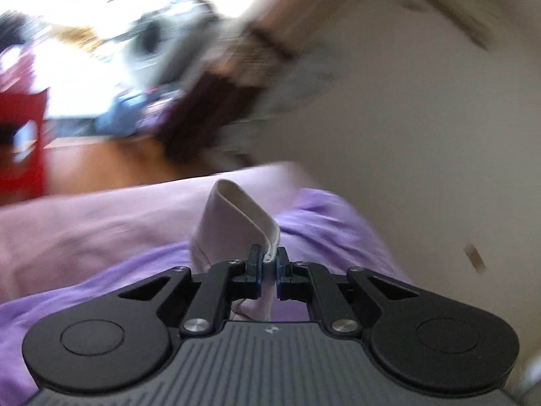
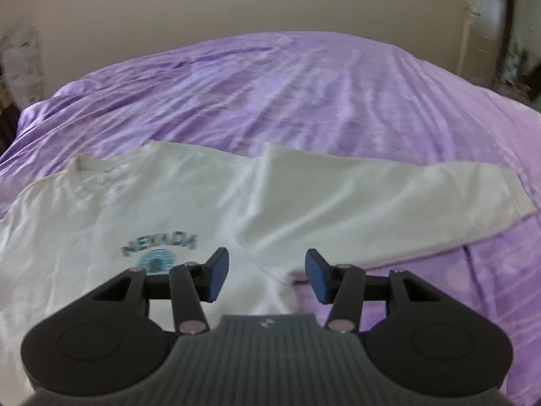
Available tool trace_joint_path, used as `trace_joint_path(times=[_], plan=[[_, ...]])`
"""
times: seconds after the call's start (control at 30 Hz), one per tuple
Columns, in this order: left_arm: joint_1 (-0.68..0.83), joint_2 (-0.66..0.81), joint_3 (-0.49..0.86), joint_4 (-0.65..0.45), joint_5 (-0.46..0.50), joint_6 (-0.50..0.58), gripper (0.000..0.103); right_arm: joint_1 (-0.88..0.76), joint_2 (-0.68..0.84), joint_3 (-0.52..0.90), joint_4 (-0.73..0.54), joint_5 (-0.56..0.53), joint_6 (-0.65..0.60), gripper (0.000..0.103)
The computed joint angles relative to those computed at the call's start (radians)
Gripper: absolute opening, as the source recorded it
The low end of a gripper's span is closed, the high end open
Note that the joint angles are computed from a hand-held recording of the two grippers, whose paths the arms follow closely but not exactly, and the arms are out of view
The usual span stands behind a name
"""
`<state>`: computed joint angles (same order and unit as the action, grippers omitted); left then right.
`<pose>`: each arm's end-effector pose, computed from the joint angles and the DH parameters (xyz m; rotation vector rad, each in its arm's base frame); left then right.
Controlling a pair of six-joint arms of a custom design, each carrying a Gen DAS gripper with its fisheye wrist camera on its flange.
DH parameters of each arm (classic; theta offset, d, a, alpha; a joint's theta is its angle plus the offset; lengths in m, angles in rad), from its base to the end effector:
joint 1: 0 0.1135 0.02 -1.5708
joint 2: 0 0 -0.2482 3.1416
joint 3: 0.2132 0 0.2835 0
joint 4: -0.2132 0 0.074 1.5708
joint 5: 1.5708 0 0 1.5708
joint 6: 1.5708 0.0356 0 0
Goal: Fold small clothes
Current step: 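Carry the held sleeve across the shirt front and open the left gripper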
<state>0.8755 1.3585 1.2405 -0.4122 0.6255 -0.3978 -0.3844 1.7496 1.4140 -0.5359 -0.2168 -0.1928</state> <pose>0.2330 0.2467 0.3311 -0.8808 1.8075 -0.3532 0.3881 -0.1487 0.2399 0.1355 2.4111 0.0013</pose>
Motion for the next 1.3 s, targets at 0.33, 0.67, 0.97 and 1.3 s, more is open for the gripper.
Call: trace_joint_path(times=[0.33,0.67,0.97,1.3], plan=[[-0.902,-0.050,0.037,-0.014,-0.625,0.206,0.007,0.116,-0.034,0.049,-0.085,-0.165,0.023,0.040],[-1.165,0.304,-0.032,0.084,-0.595,0.236,0.007,0.191,0.038,0.081,-0.065,-0.252,0.096,0.025],[-1.013,0.321,-0.015,-0.009,-0.320,0.269,0.051,0.298,0.211,0.158,-0.072,-0.312,0.179,0.039],[-0.738,0.216,0.026,-0.116,-0.292,0.465,0.057,0.328,0.359,0.260,-0.085,-0.436,0.367,0.059]])
